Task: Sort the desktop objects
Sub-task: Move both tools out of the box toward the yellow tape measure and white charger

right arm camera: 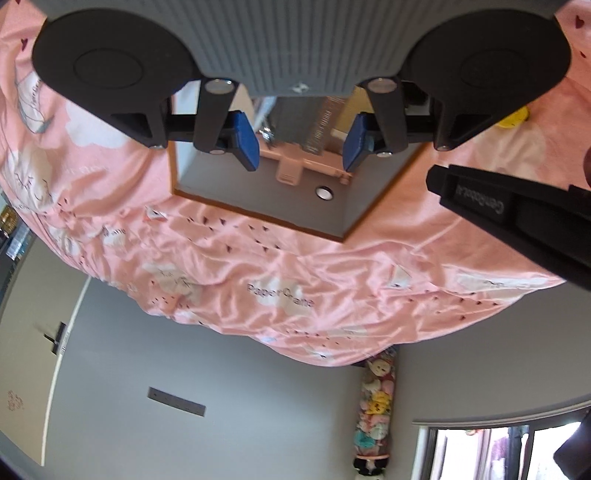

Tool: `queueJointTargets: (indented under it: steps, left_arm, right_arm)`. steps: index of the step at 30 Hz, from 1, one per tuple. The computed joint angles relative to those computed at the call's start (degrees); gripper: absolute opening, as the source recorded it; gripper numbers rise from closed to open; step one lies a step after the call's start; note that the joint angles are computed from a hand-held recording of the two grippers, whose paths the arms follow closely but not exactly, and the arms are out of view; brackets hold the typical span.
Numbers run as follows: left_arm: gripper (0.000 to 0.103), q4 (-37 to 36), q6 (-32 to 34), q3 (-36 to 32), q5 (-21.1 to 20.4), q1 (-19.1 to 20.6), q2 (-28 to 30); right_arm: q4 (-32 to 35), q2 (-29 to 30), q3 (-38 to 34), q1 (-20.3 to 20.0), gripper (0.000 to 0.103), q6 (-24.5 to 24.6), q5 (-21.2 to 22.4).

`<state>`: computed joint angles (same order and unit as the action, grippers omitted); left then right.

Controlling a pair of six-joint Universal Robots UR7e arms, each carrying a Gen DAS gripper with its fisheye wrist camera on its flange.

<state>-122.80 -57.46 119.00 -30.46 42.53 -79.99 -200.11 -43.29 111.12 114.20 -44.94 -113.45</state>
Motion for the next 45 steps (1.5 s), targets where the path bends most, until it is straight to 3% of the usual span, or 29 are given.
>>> queueJointTargets:
  steps: [13,17,22,29,36,45]
  left_arm:
    - [0.017,17.0,-13.7,3.6,3.2,-0.8,-9.8]
    - [0.017,18.5,-14.5,5.1,2.5,-0.4,-12.7]
    - [0.021,15.8,-12.5,7.0,0.3,1.2,-15.4]
    - [0.025,9.4,-8.3,9.5,-2.4,4.0,-18.3]
    - [0.029,4.7,-5.8,10.9,-5.3,7.9,-19.3]
    - [0.036,-2.7,4.9,10.6,-10.3,12.1,-14.7]
  right_arm:
    - [3.2,3.8,-0.6,4.0,0.053,-0.3,2.7]
    - [5.7,4.8,-1.0,4.7,0.051,0.1,4.1]
    - [11.2,5.2,-2.1,4.2,0.049,0.9,6.7]
    - [21.6,5.4,-5.2,2.7,0.035,2.5,9.9]
    - [27.2,7.5,-9.6,2.4,0.025,4.0,9.0]
    - [43.4,9.3,-19.2,2.2,0.022,8.5,7.8]
